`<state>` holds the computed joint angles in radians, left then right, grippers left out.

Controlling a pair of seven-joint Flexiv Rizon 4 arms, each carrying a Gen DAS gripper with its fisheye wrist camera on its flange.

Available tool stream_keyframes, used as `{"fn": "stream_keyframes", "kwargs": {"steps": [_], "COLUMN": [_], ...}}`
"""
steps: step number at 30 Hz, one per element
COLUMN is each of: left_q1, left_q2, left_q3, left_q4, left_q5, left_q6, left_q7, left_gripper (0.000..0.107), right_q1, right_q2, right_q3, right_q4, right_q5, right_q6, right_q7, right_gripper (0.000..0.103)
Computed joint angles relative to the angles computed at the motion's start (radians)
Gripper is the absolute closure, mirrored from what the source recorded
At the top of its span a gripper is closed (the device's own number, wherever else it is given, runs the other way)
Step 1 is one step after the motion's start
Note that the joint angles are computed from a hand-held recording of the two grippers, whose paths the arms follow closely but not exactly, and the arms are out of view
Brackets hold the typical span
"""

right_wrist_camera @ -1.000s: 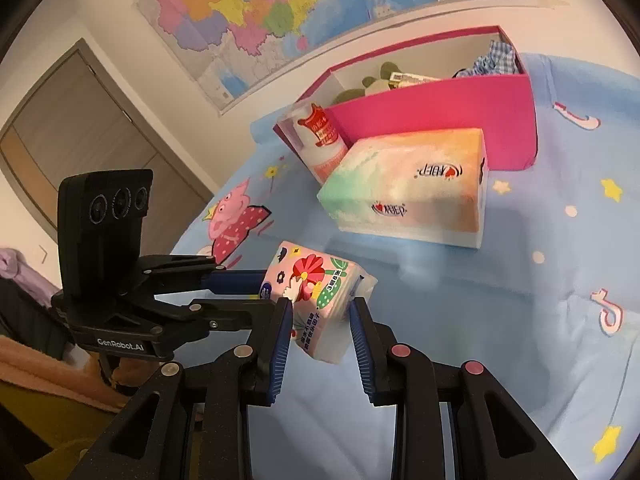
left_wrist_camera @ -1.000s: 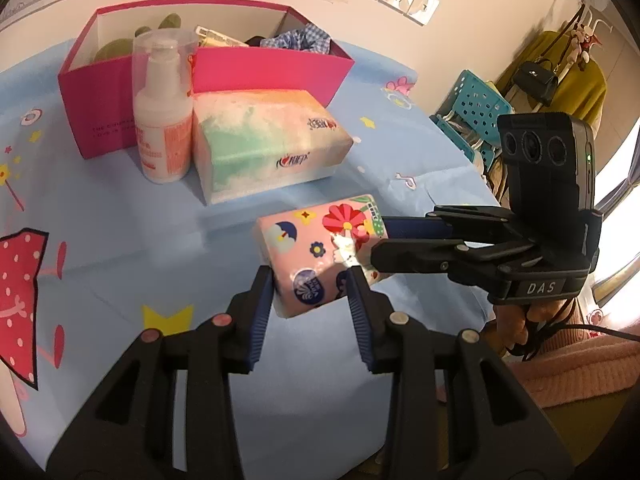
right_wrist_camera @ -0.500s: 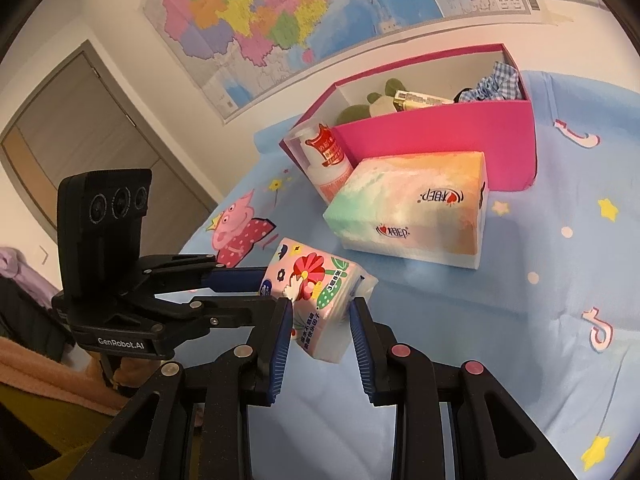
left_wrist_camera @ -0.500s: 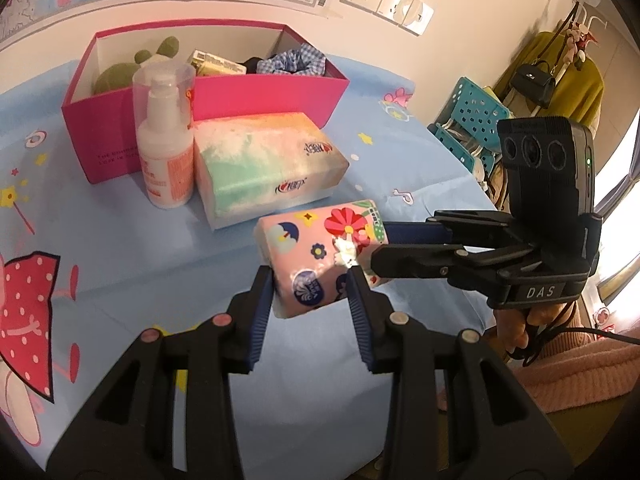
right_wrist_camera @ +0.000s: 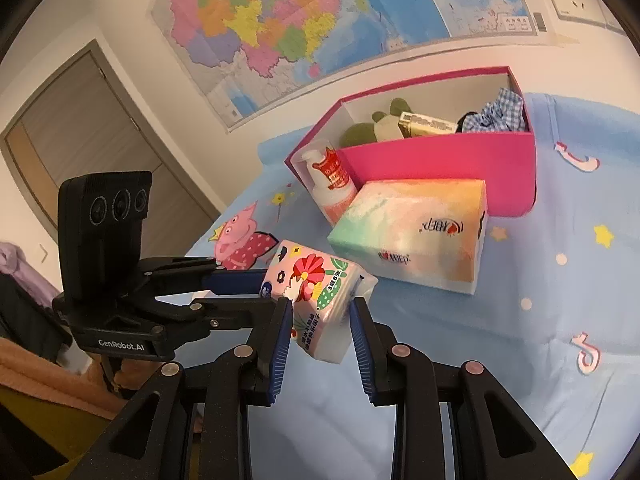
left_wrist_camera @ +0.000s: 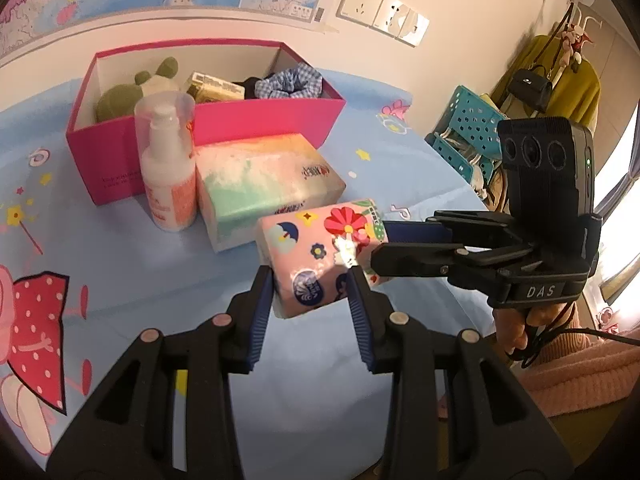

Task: Organize soft objects
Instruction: 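Lift the pink floral tissue pack with the right gripper toward the box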

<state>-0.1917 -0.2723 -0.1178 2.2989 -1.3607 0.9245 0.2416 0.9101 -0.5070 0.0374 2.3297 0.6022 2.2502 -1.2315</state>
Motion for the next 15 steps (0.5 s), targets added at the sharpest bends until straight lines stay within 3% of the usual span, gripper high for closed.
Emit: {"fn": "stream_keyframes", "kwargs": {"steps": [15], "left_q1": [-0.019], "left_q2": [0.009], "left_q3": [-0.008], "left_q4": [-0.041], "left_q5": [-0.05], "left_q6": [0.012], "left_q7": [0.021], "left_gripper": [0.068], "right_q1": [0.027], "right_q2": [0.038], "right_q3": [-0.065], "right_q4": [-0.034], "right_q5": [0.054], "right_q6": [-0.031], "right_q7": [-0.096], "right_gripper": [0.073]}}
